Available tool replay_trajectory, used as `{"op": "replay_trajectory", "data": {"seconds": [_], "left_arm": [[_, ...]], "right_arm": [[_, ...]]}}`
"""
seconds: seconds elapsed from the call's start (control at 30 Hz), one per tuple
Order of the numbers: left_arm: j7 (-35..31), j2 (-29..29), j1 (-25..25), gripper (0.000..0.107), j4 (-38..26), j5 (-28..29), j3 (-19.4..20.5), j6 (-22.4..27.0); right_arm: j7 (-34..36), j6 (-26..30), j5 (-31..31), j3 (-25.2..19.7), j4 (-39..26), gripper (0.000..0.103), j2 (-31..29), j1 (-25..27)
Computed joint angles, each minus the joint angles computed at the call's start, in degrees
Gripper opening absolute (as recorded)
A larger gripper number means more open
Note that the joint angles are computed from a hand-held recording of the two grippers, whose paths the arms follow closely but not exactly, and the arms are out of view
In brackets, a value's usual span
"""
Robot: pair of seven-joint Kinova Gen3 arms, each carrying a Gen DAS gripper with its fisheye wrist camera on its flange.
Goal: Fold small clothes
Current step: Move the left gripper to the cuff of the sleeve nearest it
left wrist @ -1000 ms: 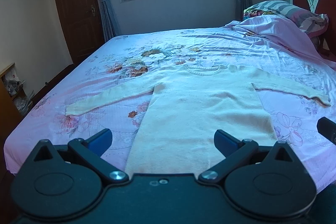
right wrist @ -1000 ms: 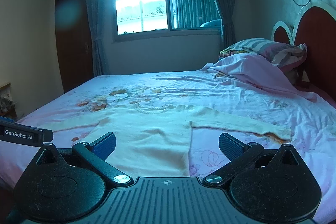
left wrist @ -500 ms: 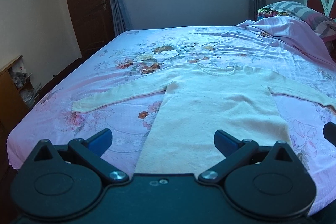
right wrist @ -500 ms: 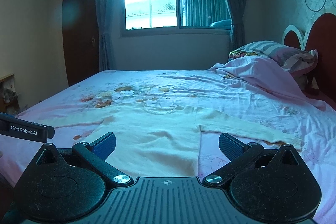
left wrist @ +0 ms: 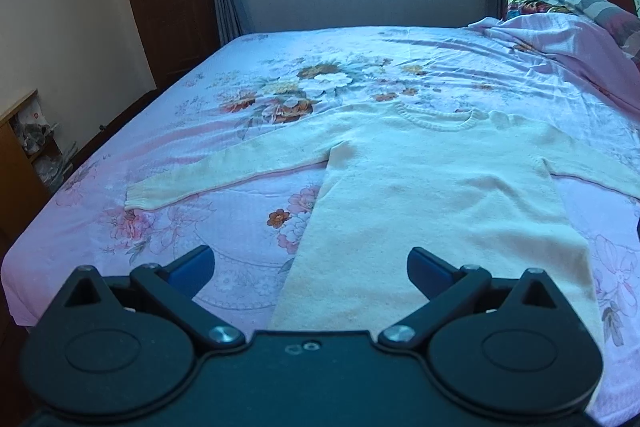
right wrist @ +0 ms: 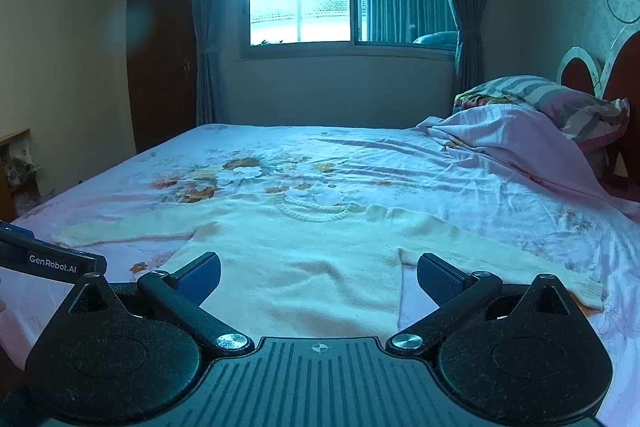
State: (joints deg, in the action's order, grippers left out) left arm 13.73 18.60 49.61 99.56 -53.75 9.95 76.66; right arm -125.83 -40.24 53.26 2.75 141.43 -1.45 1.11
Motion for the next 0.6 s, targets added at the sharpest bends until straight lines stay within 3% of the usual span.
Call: {"op": "replay_trajectory", "data": {"seconds": [0.43, 0.6], "left_arm": [[-2.26, -0.16, -9.98, 0.100, 2.97, 1.72, -3.98, -7.85], [-3.71, -0.62, -14.97, 0.095, 5.42, 3.50, -5.58, -12.51]], "right_arm": [[1.08, 8.40, -8.06, -8.24, -12.93, 0.103, 11.93, -4.87], [2.64, 12.50, -10.58, -11.35, -18.66, 0.103, 16.63, -6.93]]}}
